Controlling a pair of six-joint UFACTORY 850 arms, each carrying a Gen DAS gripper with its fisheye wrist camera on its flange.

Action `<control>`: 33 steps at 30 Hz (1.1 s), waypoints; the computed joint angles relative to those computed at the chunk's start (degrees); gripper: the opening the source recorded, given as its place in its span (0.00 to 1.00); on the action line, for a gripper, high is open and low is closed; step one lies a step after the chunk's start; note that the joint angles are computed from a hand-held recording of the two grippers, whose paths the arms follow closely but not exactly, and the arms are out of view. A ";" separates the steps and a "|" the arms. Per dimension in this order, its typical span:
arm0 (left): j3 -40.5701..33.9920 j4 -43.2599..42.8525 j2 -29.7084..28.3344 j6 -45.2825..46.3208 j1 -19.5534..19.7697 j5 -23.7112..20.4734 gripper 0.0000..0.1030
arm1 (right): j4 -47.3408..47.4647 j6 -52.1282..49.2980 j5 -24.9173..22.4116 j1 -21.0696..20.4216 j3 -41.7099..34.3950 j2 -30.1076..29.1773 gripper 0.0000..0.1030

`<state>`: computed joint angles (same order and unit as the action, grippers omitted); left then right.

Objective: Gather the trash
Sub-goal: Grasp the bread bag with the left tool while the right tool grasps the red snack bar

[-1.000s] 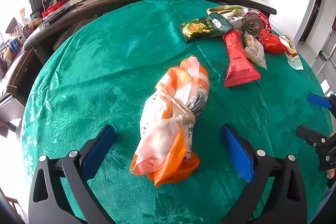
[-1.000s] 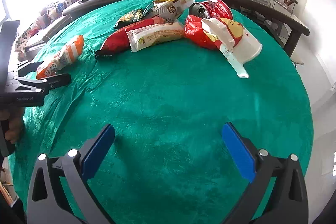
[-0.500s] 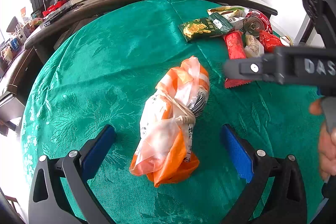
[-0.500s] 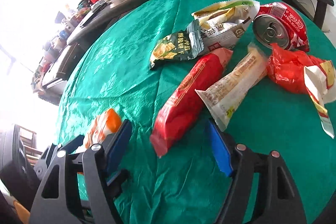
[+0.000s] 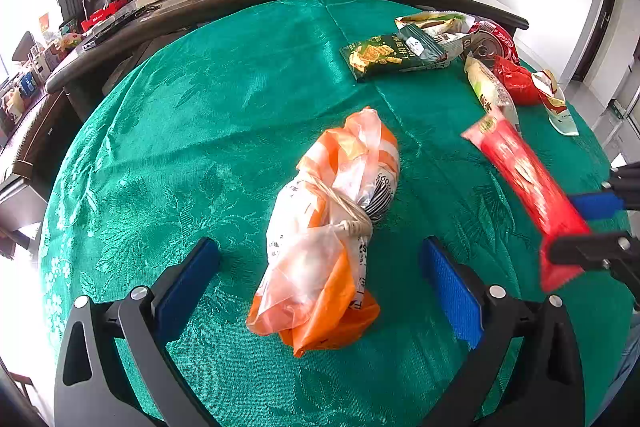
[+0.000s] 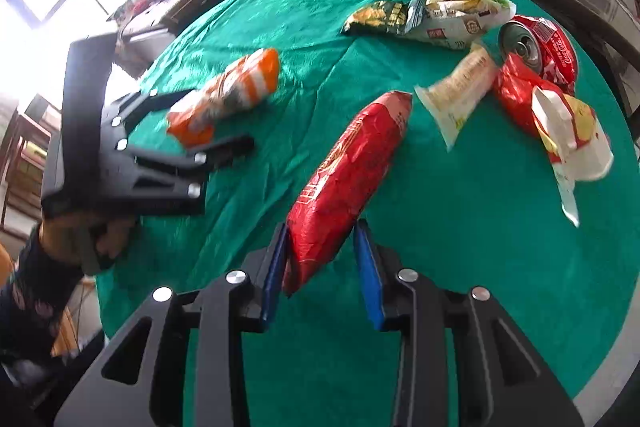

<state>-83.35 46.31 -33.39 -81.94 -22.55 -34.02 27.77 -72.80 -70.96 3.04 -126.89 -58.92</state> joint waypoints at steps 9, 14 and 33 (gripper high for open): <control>2.57 -1.98 2.27 7.80 1.04 4.05 0.95 | -2.27 1.78 2.00 -3.54 -1.27 -0.64 0.56; 5.23 0.68 5.16 7.30 1.38 5.58 0.90 | 0.05 0.72 2.00 -2.54 -1.33 0.18 0.60; 6.60 -7.09 7.33 8.87 -3.57 5.25 0.81 | -3.80 2.17 1.63 -0.48 -1.70 0.94 0.60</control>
<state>-76.75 39.22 -26.06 -73.07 -26.13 -28.77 23.97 -70.63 -69.33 2.57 -128.59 -57.97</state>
